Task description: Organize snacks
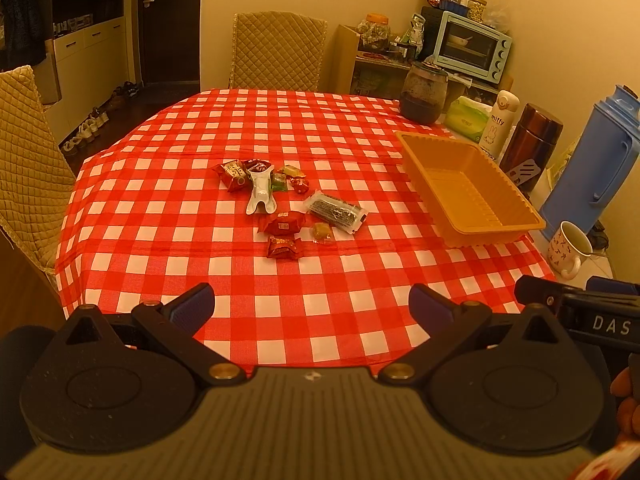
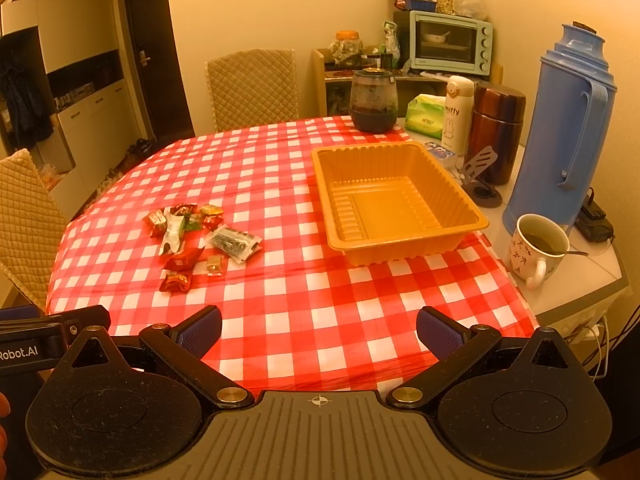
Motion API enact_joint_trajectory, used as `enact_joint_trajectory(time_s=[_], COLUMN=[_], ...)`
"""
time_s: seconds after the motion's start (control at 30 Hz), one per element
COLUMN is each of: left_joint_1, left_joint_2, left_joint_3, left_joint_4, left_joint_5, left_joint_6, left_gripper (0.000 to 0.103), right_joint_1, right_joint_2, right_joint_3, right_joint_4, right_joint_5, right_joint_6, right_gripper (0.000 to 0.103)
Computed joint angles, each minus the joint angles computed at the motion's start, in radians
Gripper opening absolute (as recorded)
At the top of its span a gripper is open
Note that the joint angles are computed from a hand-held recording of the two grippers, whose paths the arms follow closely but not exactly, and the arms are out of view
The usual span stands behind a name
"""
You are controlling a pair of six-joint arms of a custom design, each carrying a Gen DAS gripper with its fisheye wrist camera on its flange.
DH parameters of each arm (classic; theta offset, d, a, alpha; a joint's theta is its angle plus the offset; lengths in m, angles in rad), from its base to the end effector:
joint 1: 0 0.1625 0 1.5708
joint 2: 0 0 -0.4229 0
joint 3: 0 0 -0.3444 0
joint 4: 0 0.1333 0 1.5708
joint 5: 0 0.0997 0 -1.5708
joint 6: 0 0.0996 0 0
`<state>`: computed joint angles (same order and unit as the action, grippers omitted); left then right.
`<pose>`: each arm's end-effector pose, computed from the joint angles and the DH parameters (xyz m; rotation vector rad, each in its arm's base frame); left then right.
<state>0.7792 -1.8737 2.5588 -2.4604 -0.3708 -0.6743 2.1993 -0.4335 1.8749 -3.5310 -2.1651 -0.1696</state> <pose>-0.0158 -0.3334 0.3331 -0.0242 2.1205 -1.1296 0.3894 -0.4039 -0.0236 0.8018 -2.4362 0.8387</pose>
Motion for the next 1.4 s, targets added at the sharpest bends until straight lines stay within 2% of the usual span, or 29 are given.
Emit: enact_joint_trajectory(time_s=[1.4], left_joint_1=[0.001], left_joint_2=[0.006], left_joint_3=[0.002], left_joint_4=[-0.018], left_joint_5=[0.000], left_joint_6=[0.008], left_gripper=[0.103], right_joint_1=[-0.002], right_joint_2=[0.003], right_joint_3=[0.000], right_joint_4=[-0.003], right_joint_5=[0.001], right_joint_6=[0.001], right_gripper=[0.103])
